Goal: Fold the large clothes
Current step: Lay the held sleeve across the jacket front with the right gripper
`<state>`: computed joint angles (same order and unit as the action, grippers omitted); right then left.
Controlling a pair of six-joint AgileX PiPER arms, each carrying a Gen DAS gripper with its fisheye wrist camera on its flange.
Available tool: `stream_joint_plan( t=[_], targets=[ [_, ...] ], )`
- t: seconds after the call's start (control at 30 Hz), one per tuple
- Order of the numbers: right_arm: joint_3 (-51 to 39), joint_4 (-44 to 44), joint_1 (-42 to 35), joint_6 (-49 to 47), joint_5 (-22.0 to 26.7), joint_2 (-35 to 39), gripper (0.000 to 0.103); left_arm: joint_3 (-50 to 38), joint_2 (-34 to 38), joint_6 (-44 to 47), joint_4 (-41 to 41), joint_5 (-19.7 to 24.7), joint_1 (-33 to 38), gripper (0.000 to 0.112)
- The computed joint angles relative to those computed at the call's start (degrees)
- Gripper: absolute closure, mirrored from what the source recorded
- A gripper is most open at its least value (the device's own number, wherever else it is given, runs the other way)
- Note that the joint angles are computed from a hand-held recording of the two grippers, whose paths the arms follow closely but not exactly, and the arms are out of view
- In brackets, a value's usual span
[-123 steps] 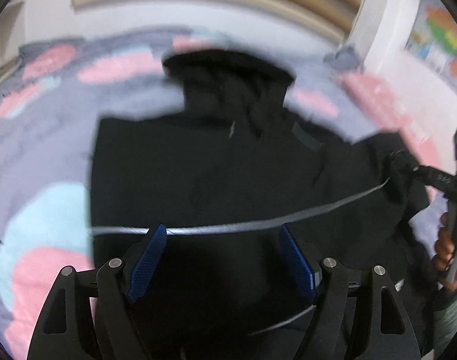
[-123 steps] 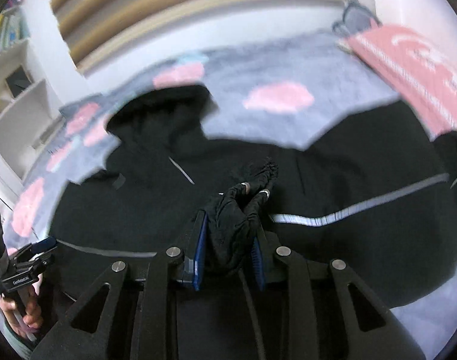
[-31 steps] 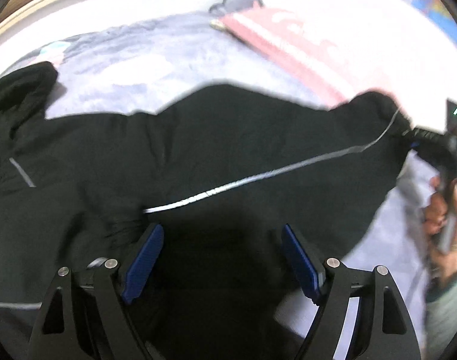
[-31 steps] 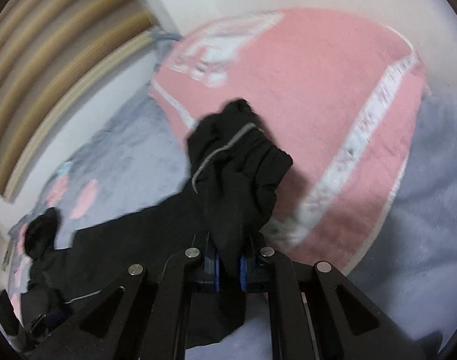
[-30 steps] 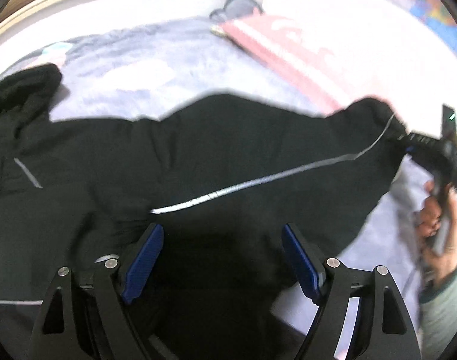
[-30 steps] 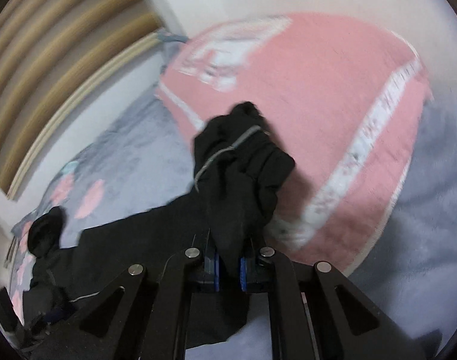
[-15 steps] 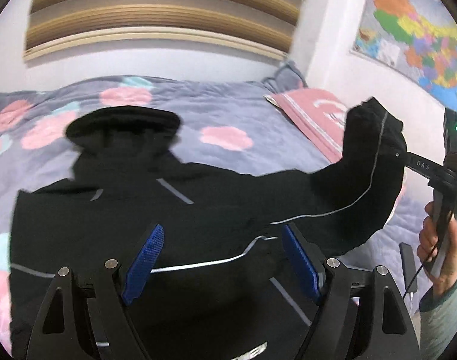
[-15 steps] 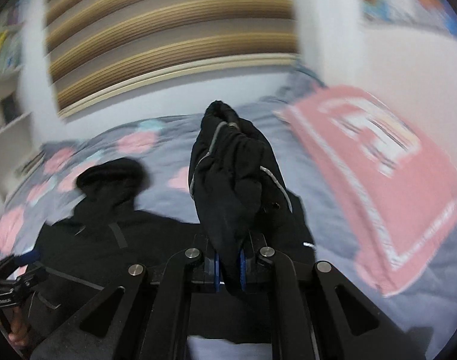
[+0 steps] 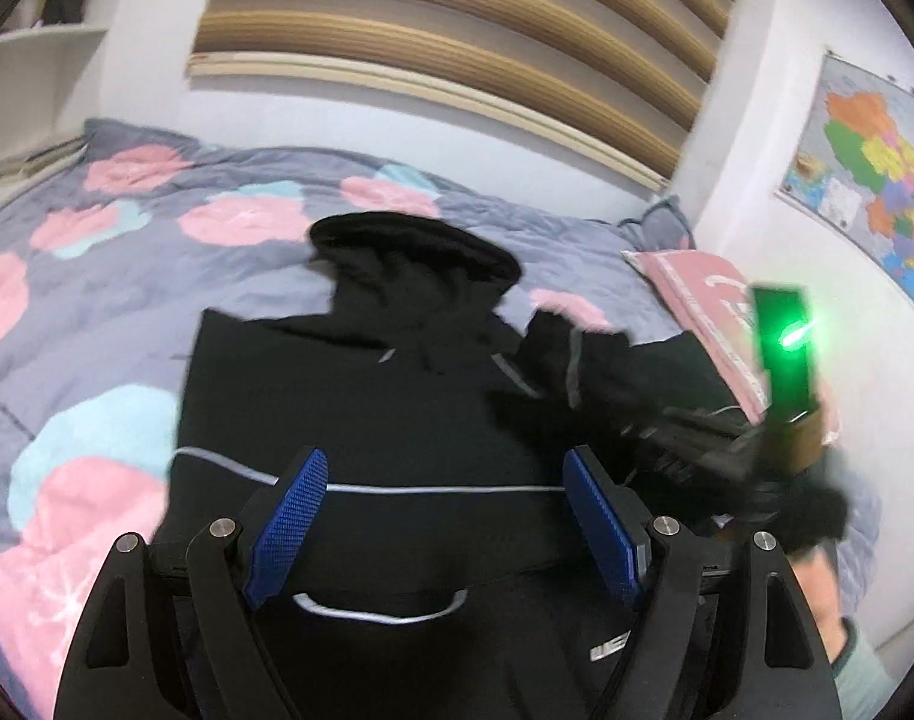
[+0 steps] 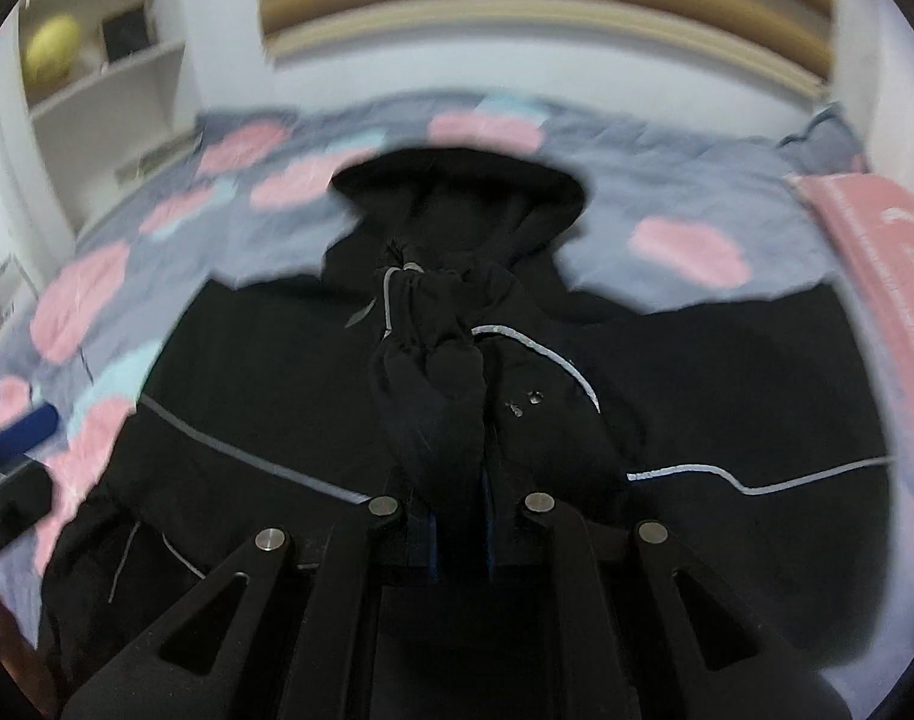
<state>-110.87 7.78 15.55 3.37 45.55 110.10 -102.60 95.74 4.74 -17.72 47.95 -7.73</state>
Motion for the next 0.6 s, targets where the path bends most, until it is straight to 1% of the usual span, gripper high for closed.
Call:
stream_joint_plan(
  t=[0.07,0.17,0.2,0.23,0.27,0.3,0.33,0.37,0.4,0.43,0.5,0.6],
  targets=[
    [-2.62,-0.33,1.12,0.48,1.24,4.08,0.088,1.4,0.08,1.18,-0.97,-0.41,1.89,0.031],
    [-3.86,-2.99,2.57,1.37,1.04,7.46,0.087,3.12,0.51,4.34,-4.25,0.07,4.92,0.031],
    [-3.65,-2.32,2.4,0.41,0.8,7.76,0.086,2.71,1.33,4.72,-4.55,0.64,5.35,0.031],
    [-2.93,0.17,1.81,-2.04,0.51,7.51,0.083,2.34,2.12,5.13,-4.79,1.23,5.72,0.031],
    [-2.15,3.56,0.63,-5.19,0.87,6.75,0.08,1.42,3.21,5.18,-4.78,2.18,5.93,0.031],
    [-0.7,9.21,-1.09,-9.81,1.5,5.58,0.07,0.69,4.13,5.36,-5.07,2.76,6.16,0.031],
    [1.22,13.58,-2.44,-13.15,1.5,4.1,0.057,0.86,4.41,6.12,-6.14,2.73,6.61,0.031],
    [4.94,18.15,-4.02,-16.86,0.28,1.33,0.051,0.66,4.87,7.1,-7.78,2.62,7.07,0.031],
    [7.59,20.61,-5.09,-19.21,-0.74,-1.03,0.045,0.42,5.24,7.57,-9.0,2.53,7.32,0.031],
    [11.19,22.59,-5.99,-21.64,-2.75,-3.98,0.042,-0.24,5.78,7.38,-9.72,2.78,7.29,0.031],
    [16.46,24.26,-7.46,-24.44,-5.7,-9.03,0.042,-4.5,8.6,6.99,-11.83,5.6,7.2,0.031],
    [20.56,26.04,-9.88,-26.43,-7.51,-13.0,0.042,-12.22,13.65,5.58,-13.44,10.09,5.82,0.031]
  ],
)
